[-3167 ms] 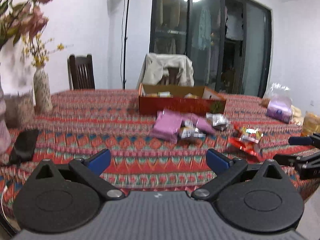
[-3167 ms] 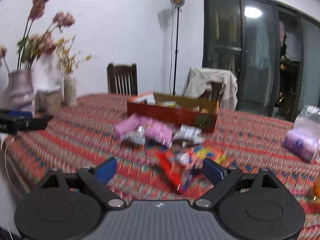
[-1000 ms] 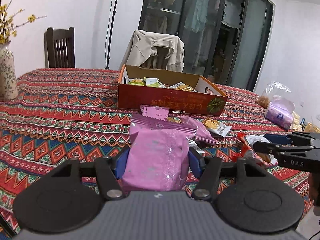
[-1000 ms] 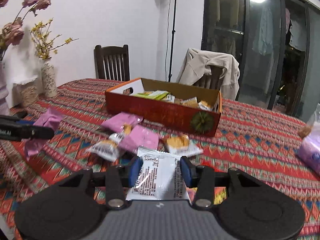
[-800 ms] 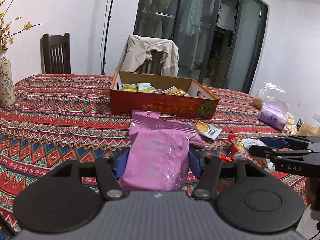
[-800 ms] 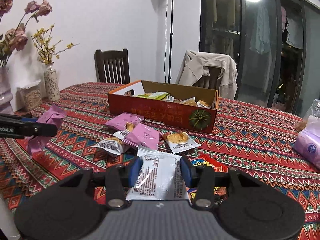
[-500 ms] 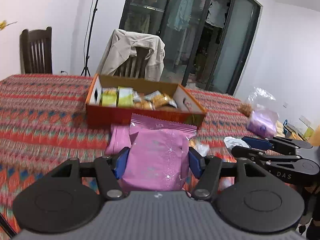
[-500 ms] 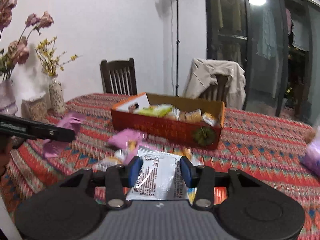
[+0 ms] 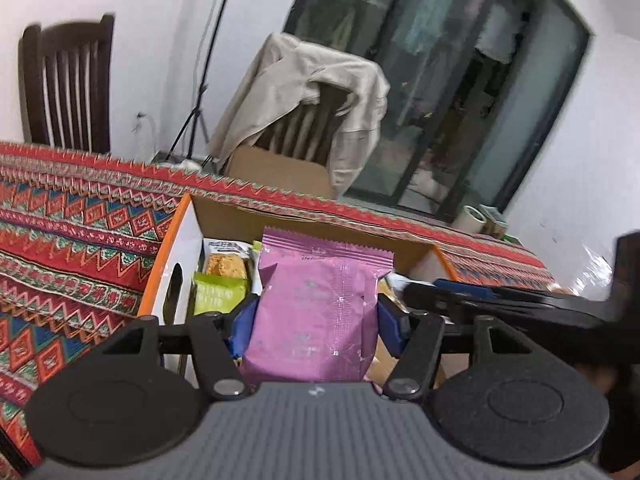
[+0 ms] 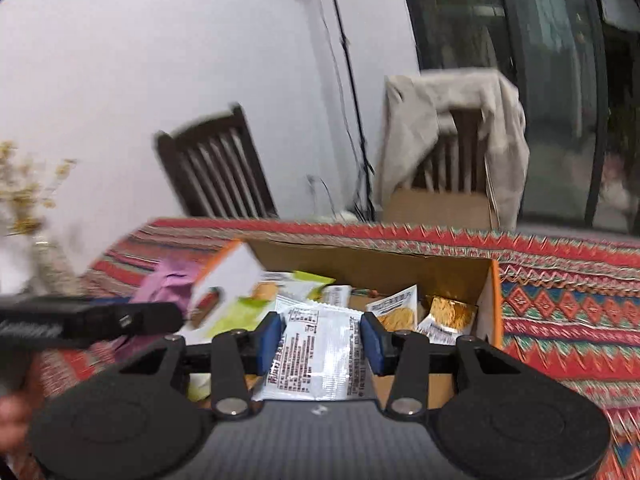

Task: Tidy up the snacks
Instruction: 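Lower the pink and white packets into the box and open both grippers, then withdraw both grippers from the box back toward the snack pile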

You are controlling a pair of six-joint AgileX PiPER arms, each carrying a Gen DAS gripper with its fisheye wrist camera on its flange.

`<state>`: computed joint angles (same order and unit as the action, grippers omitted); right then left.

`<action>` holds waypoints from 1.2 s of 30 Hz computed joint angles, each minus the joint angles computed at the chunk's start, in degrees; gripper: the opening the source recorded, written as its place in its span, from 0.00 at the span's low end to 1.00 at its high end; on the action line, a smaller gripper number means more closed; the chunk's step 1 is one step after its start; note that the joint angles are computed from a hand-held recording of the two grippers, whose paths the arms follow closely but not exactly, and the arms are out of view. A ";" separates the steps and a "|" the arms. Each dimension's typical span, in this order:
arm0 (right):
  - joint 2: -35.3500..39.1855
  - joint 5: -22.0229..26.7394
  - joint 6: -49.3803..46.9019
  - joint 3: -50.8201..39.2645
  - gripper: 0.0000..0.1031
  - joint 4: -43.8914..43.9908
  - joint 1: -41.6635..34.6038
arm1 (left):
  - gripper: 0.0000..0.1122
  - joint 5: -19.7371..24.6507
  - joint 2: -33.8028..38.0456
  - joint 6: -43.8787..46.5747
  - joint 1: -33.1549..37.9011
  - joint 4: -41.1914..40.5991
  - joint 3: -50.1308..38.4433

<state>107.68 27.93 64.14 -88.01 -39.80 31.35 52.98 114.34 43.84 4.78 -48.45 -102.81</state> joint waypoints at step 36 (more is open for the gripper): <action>-27.49 32.46 20.23 24.14 0.78 -24.20 29.69 | 0.86 9.72 -27.53 32.69 18.45 -13.27 29.27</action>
